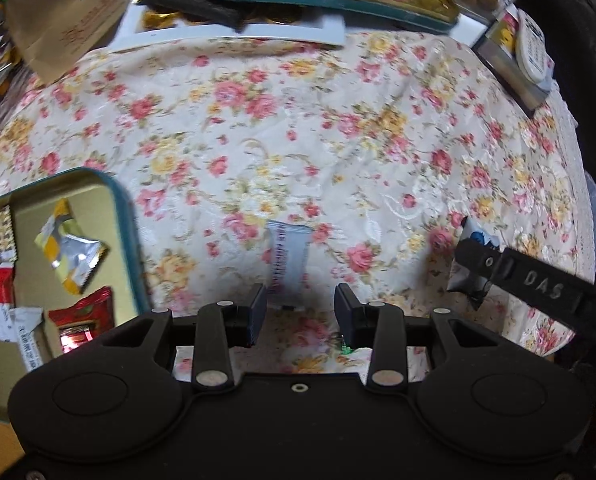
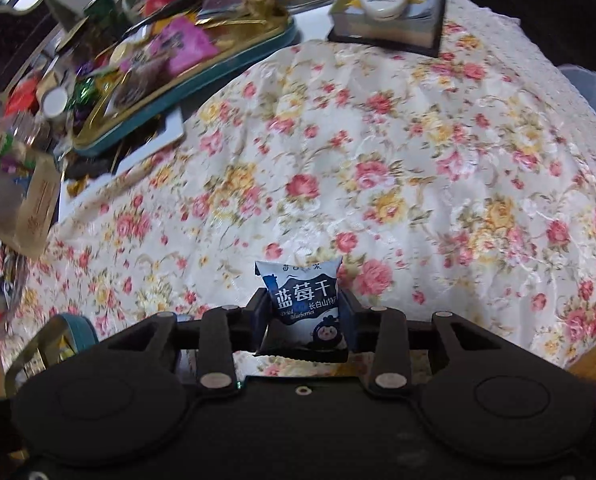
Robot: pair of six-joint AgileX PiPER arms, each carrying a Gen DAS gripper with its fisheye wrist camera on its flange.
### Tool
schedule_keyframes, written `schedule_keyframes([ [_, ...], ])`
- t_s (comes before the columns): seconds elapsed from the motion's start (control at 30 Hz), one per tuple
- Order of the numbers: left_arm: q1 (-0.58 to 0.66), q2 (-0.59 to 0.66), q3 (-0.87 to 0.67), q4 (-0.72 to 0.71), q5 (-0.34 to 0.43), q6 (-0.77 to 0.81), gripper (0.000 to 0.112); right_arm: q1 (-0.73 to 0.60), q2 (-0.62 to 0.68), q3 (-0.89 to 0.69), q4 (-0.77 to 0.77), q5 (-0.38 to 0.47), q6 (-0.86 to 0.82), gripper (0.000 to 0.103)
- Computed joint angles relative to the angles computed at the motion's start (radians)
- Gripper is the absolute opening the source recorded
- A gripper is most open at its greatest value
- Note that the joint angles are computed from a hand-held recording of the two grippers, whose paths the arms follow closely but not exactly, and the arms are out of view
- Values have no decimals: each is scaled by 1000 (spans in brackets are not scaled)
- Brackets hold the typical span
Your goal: Organize snacks
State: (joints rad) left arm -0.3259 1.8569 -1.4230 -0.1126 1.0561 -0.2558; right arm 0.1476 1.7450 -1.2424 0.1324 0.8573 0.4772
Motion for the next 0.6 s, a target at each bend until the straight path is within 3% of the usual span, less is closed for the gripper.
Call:
schedule_keyframes([
  [0.37, -213, 15, 93, 53, -7, 272, 48, -160, -92, 65, 115, 41, -96, 39],
  [0.6, -240, 101, 64, 172, -78, 106, 48, -211, -133, 87, 170, 56, -144, 39],
])
